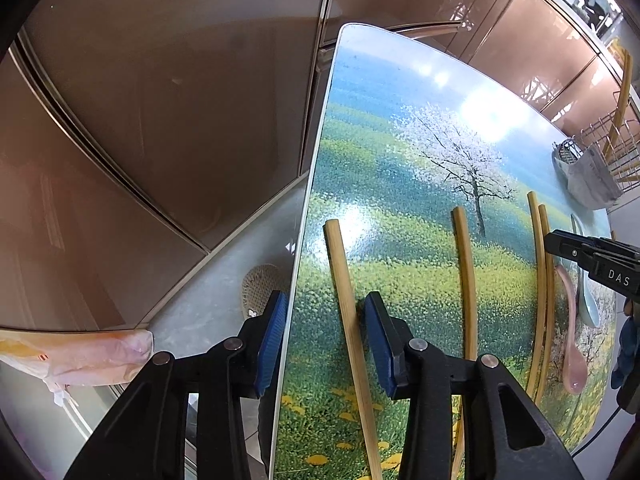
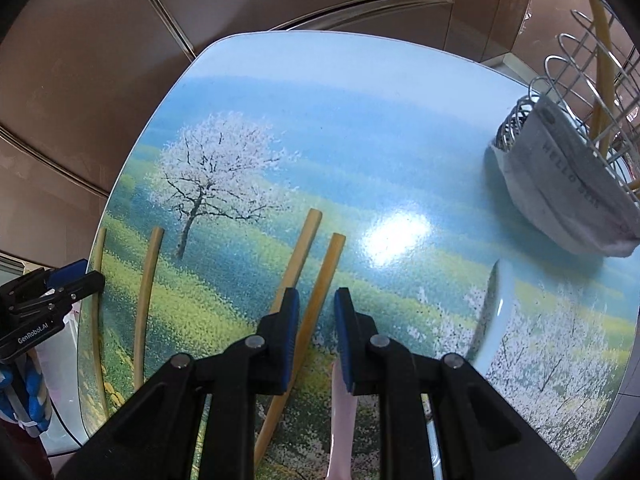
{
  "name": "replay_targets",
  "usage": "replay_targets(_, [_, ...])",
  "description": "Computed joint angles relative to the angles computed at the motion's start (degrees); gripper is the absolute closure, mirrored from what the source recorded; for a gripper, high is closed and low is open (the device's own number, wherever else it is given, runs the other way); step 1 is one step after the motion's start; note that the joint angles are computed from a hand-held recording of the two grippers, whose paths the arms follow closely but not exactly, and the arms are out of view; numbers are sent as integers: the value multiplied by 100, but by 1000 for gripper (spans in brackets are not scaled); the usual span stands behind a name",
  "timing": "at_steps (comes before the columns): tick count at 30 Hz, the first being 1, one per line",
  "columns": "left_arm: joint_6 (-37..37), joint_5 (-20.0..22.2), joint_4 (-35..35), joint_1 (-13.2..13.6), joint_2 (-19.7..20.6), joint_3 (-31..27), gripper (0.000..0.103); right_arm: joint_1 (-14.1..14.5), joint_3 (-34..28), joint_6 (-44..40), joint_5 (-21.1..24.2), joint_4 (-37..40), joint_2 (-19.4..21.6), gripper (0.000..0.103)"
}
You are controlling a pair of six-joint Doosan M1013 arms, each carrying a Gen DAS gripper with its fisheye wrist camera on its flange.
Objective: Organize utensils
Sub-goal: 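Close the left tool on a chopstick while the right tool closes on another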
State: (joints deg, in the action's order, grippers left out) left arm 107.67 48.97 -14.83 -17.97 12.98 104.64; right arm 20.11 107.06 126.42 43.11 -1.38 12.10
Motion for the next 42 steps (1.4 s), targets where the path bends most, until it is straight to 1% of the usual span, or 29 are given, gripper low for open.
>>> replay_targets(4, [-6,41,-38,0,73,-72,63,5,-87,18,80,-30,56,85])
replay_targets(13, [53,141,-125,40,96,-100,63,-7,-157,72,91,-66,130,86])
replay_targets(17, [-8,199,-187,88,118,-130,68,2,-145,86,83,-83,123,87])
replay_targets(20, [-46,240,-166,120,138,-170,73,12,-131,99,69,-82,107,87])
replay_targets(22, [-138,168,-12,82,99,-145,80,14,-120,99,53,-79,99,87])
replay_targets(24, [-203,76,203,18,54,-108,82,12,-102,93,30,-61,83,87])
replay_targets(29, [-355,-52,543,-115,-37,-48,82,3,-55,88,-37,-19,43,87])
replay_targets(30, [-296,-43,504,-123,-57,-39,84,3,-48,87,-50,-12,38,87])
replay_targets(34, [-289,-9,554,-205,-117,-40,84,-10,-17,48,-78,14,9,87])
replay_targets(42, [-557,182,645,-156,-78,-59,84,-64,60,-84,-162,147,-65,87])
